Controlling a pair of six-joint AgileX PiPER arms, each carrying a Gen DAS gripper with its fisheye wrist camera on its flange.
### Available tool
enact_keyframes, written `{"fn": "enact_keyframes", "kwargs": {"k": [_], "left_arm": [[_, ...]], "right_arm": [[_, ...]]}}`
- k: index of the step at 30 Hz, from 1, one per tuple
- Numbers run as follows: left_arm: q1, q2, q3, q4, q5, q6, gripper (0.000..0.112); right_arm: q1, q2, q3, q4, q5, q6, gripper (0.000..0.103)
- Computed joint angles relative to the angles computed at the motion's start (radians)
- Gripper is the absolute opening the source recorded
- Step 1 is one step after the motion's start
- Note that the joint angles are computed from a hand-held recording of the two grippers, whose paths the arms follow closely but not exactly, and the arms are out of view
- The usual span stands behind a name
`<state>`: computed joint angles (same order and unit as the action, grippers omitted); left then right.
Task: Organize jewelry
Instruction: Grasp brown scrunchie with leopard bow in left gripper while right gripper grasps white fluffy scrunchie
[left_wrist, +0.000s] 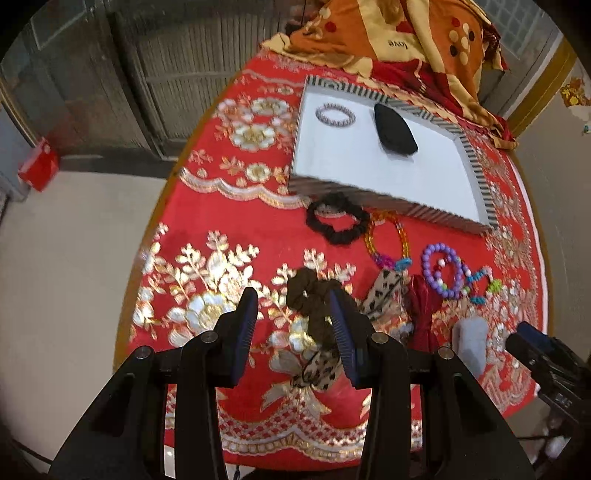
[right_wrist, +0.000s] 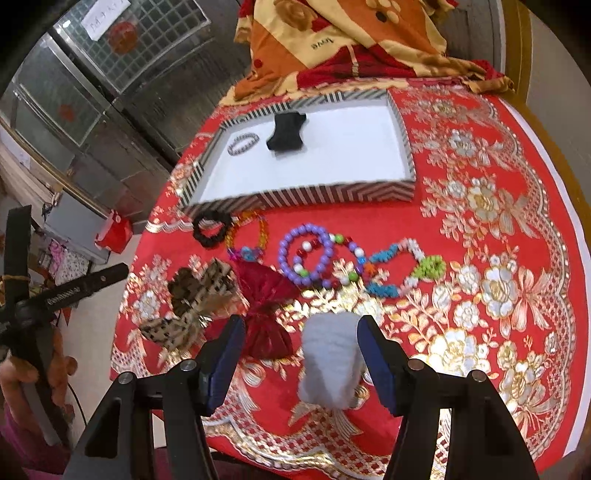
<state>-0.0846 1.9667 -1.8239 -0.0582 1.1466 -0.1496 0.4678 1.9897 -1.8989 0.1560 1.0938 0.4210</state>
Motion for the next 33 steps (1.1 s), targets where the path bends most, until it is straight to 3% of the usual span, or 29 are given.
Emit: {"fn": "enact_keyframes", "kwargs": {"k": [6,10,22,30,31,33], "left_arm": [[0.001,-0.019,0.081,-0.085,-0.008,0.107,0.048],[0.0,0.014,0.08,-0.104,-0.003,0.087,0.05],[-0.057,0.134,0.021,-0.015,-0.014,0.003,0.053],[-0.091,0.172,-0.009,0.052,-0.019,-0.024,0.053],[-0.091,0.173,-0.009,0.051,-0.022,-0.017,0.052],[-0.084,0.174,0.001,0.025,-0.039,0.003,0.038]], "right_arm": [[-0.008,-0.008,0.074,0.02,-0.008,-0.023,0.061],[-0.002,-0.001,0.112,0.02,-0.014,-0.032,0.061],[0.011,0.066,0.114,0.003,-0.009,-0.036,0.061],[0.002,0.062,0.165,0.014,-0.052,-0.043,0.061],[0.003,0.059,0.166,0.011,-0.058,-0.043,0.061],[0.009,0.058,0.172,0.002,-0.072,-0.049,0.054]]}}
